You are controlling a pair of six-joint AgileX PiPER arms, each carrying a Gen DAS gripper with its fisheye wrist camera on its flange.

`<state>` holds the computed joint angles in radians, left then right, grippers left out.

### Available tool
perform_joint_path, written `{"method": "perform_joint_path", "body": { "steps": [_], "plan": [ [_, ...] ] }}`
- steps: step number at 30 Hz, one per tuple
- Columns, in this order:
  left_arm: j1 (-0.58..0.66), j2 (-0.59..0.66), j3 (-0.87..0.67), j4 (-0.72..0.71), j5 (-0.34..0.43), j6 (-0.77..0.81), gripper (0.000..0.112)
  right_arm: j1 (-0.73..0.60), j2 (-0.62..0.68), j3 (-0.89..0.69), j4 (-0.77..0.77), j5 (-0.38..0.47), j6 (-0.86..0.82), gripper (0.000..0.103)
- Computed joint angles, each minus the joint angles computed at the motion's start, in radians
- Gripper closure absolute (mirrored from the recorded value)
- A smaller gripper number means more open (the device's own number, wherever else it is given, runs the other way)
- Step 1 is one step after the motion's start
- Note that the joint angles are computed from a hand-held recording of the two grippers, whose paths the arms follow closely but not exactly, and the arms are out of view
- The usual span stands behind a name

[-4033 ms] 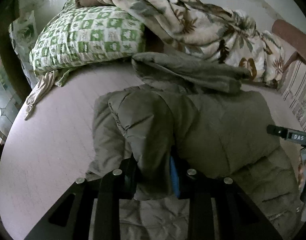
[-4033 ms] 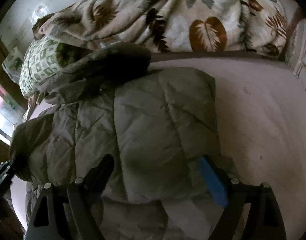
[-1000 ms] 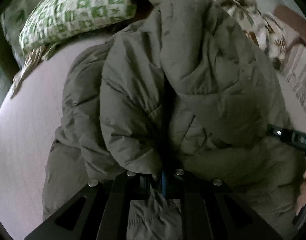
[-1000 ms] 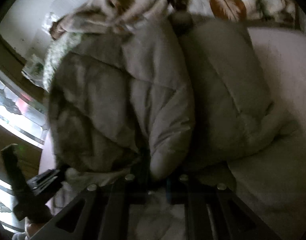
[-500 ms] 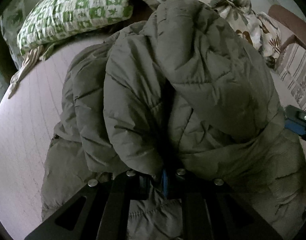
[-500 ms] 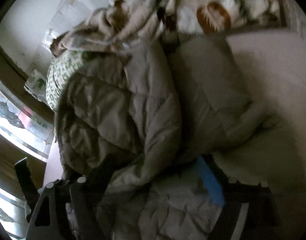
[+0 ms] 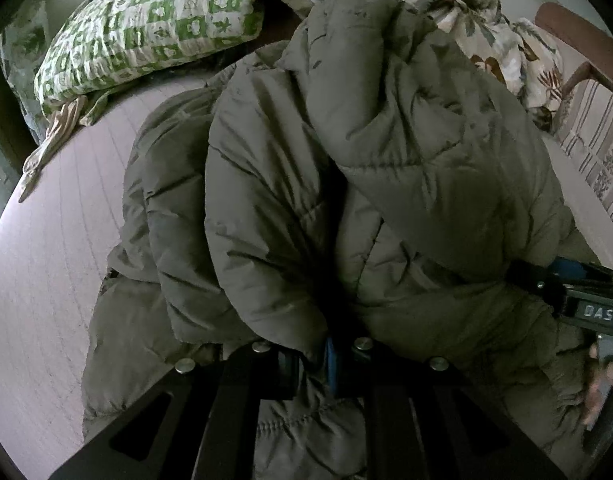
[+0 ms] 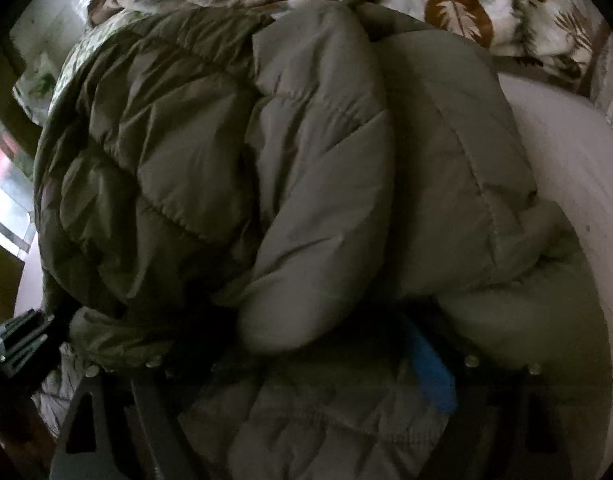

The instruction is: Fold large clothes

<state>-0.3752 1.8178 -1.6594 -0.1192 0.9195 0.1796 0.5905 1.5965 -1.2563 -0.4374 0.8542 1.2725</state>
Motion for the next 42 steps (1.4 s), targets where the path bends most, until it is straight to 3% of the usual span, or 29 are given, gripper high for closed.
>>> {"method": "perform_joint_path", "body": {
  "steps": [3,6,8,10,18,22,42],
  "plan": [
    [-0.011,-0.038,0.041,0.006,-0.027,-0.027,0.096,0.007,-0.039,0.002,-0.012,0.010,0.003,0.013],
    [-0.013,-0.069,0.063,0.008,-0.024,-0.051,0.071,0.022,-0.102,0.041,-0.016,0.007,0.016,0.013],
    [-0.020,-0.098,0.085,0.029,-0.030,-0.073,0.040,0.038,-0.129,0.052,-0.024,0.019,0.021,0.013],
    [-0.032,-0.132,0.119,0.074,-0.058,-0.108,0.032,0.057,-0.147,0.056,-0.041,0.037,0.030,0.013],
    [-0.017,-0.220,0.164,0.052,-0.017,-0.095,0.032,0.177,-0.204,0.064,-0.107,0.096,0.133,0.013],
    [0.011,-0.272,0.185,0.026,0.015,-0.065,0.032,0.166,-0.211,0.050,-0.104,0.091,0.109,0.013],
    [0.177,-0.551,0.401,0.011,0.058,0.077,0.032,0.485,-0.372,0.179,-0.226,0.296,0.399,0.012]
  ]
}}
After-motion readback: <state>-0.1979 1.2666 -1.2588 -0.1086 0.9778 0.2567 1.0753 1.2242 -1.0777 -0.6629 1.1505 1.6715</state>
